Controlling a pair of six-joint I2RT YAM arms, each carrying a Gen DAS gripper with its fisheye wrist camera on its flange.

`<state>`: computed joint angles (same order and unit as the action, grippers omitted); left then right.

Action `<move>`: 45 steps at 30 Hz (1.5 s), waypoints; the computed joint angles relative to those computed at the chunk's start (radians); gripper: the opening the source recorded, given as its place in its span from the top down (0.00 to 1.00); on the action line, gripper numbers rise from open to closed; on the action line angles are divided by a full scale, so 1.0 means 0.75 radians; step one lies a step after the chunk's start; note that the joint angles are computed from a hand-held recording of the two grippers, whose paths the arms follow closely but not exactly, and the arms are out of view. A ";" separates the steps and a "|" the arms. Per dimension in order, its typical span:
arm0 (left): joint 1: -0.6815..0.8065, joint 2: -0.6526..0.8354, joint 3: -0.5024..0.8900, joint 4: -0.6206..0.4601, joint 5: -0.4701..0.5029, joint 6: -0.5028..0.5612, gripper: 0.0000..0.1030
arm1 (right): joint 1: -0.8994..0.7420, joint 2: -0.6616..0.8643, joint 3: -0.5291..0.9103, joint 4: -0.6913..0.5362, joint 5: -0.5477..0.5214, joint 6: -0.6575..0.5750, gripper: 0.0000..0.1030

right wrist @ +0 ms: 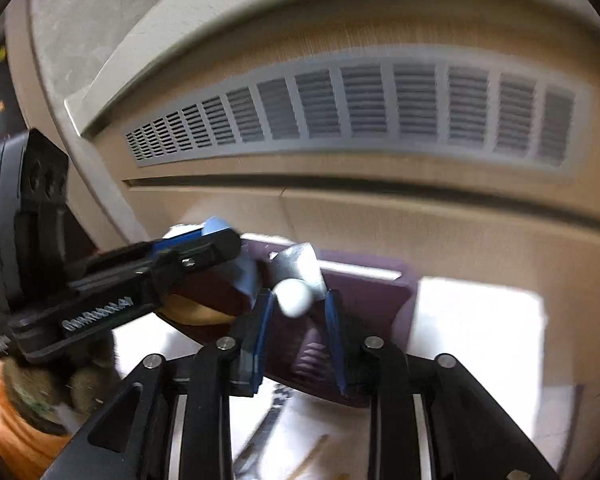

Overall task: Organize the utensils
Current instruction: 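Lower the blue spoon and white spoon into the purple caddy and open both tools, then grasp a metal spoon from the table with the left tool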

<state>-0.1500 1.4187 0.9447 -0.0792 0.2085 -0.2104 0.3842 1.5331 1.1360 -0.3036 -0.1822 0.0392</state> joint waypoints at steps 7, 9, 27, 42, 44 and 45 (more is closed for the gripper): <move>-0.074 -0.338 -0.194 -0.078 -0.138 0.034 0.37 | 0.108 -0.290 -0.158 -0.046 0.228 -0.073 0.51; -0.113 -0.439 -0.266 -0.128 -0.191 0.032 0.35 | 0.147 -0.345 -0.214 -0.079 0.275 -0.083 0.51; -0.655 -0.507 -0.600 -0.247 -0.363 -0.345 0.48 | 0.133 -1.017 -0.816 -0.398 0.303 -0.026 0.51; -0.725 -0.079 -0.387 -0.261 -0.674 -0.402 0.82 | 0.008 -0.993 -0.906 -0.319 0.175 0.014 0.51; -0.698 -0.184 -0.456 -0.286 -0.614 -0.411 0.86 | 0.013 -0.976 -0.897 -0.313 0.170 0.016 0.51; -0.697 -0.254 -0.498 -0.311 -0.602 -0.418 0.87 | 0.022 -0.960 -0.887 -0.308 0.170 0.015 0.51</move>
